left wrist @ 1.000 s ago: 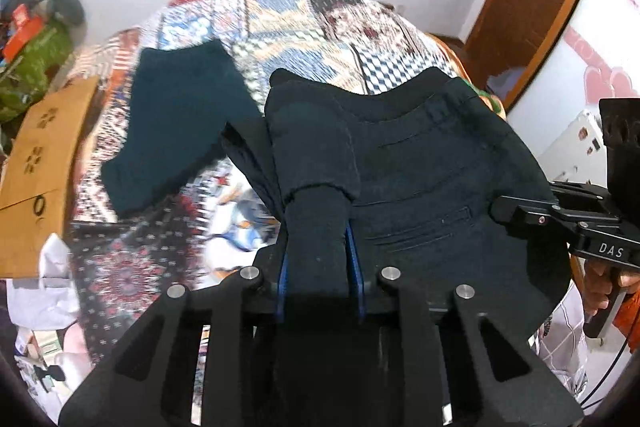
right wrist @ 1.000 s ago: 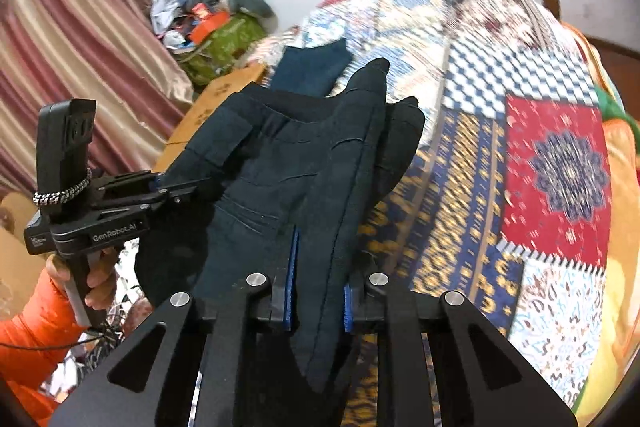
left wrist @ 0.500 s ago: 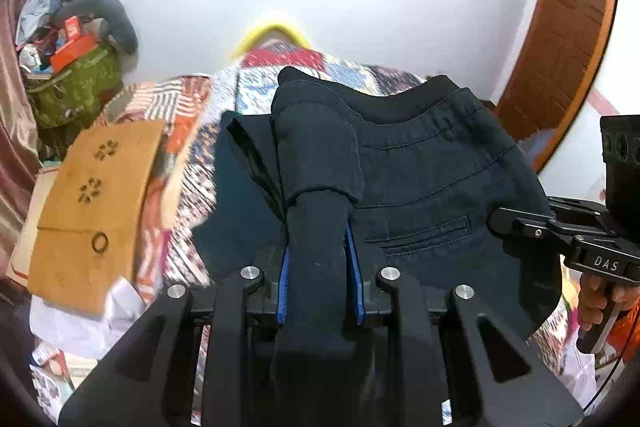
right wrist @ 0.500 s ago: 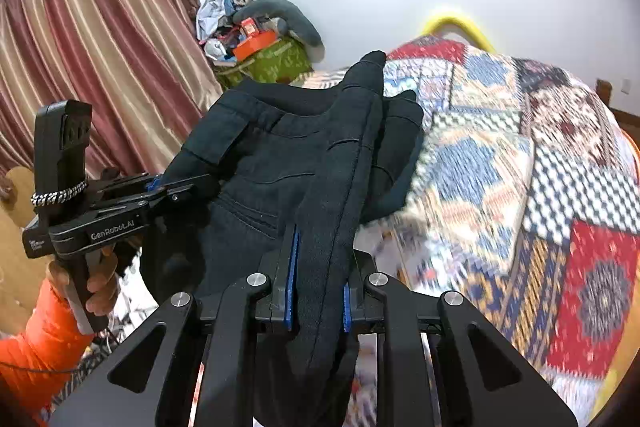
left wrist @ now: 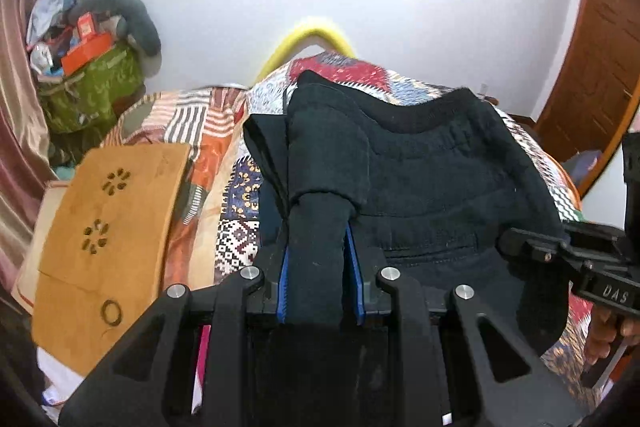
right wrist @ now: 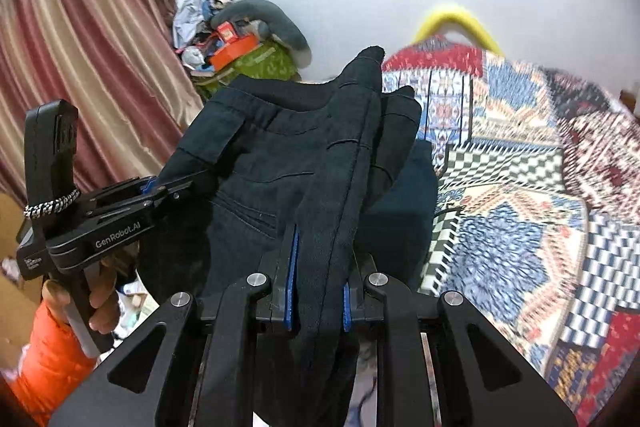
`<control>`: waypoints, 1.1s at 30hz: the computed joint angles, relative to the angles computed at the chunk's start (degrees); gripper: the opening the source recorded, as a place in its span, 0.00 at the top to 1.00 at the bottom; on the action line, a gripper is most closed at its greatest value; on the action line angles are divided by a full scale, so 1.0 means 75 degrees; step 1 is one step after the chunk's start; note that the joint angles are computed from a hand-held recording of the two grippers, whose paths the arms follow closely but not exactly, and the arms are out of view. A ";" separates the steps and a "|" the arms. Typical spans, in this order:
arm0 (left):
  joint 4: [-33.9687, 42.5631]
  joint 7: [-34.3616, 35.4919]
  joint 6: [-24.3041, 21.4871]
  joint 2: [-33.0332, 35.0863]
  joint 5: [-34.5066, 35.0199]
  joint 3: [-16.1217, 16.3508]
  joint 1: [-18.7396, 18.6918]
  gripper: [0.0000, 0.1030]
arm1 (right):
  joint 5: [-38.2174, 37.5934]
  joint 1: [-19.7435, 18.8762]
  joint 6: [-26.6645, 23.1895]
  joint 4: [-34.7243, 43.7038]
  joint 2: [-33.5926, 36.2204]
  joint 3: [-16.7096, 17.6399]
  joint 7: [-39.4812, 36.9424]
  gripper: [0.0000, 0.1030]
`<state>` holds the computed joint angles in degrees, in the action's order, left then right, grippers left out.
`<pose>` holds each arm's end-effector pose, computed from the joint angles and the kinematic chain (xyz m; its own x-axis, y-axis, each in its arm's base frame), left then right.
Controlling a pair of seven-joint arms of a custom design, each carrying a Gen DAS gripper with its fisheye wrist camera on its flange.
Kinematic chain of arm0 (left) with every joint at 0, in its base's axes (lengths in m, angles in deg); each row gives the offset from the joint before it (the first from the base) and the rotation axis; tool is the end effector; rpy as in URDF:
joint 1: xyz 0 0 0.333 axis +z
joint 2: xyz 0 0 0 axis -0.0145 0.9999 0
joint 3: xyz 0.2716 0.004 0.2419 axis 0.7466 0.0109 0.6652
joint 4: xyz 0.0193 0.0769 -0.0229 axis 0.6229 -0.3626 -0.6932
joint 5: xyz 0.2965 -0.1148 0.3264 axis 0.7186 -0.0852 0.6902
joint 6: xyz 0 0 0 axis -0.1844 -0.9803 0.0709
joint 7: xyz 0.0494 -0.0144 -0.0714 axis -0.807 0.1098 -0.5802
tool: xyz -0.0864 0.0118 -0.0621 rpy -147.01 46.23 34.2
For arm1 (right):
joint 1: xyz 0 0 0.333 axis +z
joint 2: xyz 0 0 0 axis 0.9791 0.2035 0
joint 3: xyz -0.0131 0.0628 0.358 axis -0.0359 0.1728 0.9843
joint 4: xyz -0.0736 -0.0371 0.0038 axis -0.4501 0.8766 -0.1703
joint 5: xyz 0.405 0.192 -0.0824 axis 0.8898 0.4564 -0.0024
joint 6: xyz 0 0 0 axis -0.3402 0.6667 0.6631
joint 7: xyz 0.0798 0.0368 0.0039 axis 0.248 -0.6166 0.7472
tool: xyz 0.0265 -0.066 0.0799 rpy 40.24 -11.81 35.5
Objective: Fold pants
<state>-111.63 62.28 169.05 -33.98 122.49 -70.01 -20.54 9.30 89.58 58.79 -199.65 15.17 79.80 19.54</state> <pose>0.6669 -0.2967 0.4776 0.0091 -0.9964 0.0838 -0.6824 -0.0674 -0.7279 0.6514 0.1791 0.4985 0.5837 -0.7302 -0.3550 -0.6841 -0.2068 -0.6994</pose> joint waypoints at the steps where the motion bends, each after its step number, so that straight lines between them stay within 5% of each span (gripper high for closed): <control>1: 0.0118 0.0081 0.0052 0.0191 -0.0131 -0.0010 0.0076 0.77 | -0.0110 0.0021 0.0019 0.0129 0.0173 0.0006 0.0069 0.85; 11: 0.1267 0.2322 -0.0220 0.2128 -0.2893 -0.0386 0.0639 0.74 | -0.2907 -0.0005 0.0198 0.1715 0.2191 0.0222 0.1866 0.85; 15: 0.1096 0.2254 0.0099 0.2128 -0.3033 0.0202 0.0142 0.65 | -0.3373 -0.0260 0.0304 0.1644 0.2179 0.0484 0.2010 0.79; 18: 0.1035 0.2073 -0.0315 0.1933 -0.2836 0.0714 -0.0381 0.61 | -0.4038 -0.0263 0.0456 0.1416 0.1943 0.0517 0.2429 0.74; 22: 0.0718 0.2080 -0.0583 0.1385 -0.2459 0.0703 -0.0477 0.51 | -0.4387 -0.0333 0.0674 0.0919 0.1405 0.0606 0.2682 0.57; 27: -0.0003 0.0821 -0.0765 0.0292 -0.1185 0.0835 -0.0806 0.38 | -0.3538 -0.0409 0.1066 0.0113 0.0403 0.0696 0.1973 0.52; 33: -0.1062 -0.1014 -0.1081 -0.1472 0.0537 0.0528 -0.0958 0.37 | -0.1629 -0.0012 0.1103 -0.0840 -0.1243 0.0243 0.0637 0.52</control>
<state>-119.60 54.67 160.94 -45.03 126.52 -66.05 -27.73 -2.91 89.48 67.07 -205.95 5.85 81.62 24.32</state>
